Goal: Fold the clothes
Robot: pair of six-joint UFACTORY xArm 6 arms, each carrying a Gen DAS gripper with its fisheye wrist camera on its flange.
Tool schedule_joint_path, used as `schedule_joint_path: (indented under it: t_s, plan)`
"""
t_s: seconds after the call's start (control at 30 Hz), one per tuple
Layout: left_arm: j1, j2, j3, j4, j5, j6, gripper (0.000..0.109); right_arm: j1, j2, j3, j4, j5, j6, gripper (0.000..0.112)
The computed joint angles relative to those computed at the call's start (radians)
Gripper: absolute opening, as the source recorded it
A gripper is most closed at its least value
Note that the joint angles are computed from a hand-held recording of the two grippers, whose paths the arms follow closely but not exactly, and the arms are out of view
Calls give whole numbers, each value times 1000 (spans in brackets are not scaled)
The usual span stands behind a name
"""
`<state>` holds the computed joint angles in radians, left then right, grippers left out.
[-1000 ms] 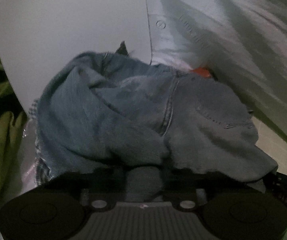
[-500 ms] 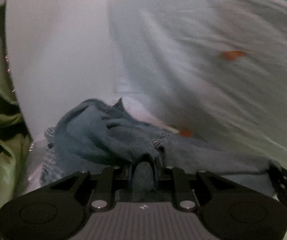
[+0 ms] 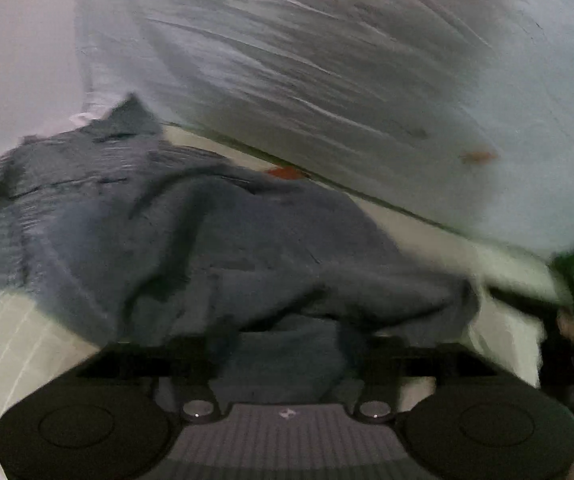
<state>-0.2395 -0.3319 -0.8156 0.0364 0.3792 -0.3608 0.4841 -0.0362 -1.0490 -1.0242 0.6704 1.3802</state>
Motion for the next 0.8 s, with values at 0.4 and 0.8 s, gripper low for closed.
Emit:
schedule_joint_path:
  t_s: [0.4,0.8]
  plan:
    - [173,197,-118,6,63,41,80,22,32,139,379,-295,91,79]
    - [161,343,-204,-223,60,219,15,33,174,6,435,-293,16,17]
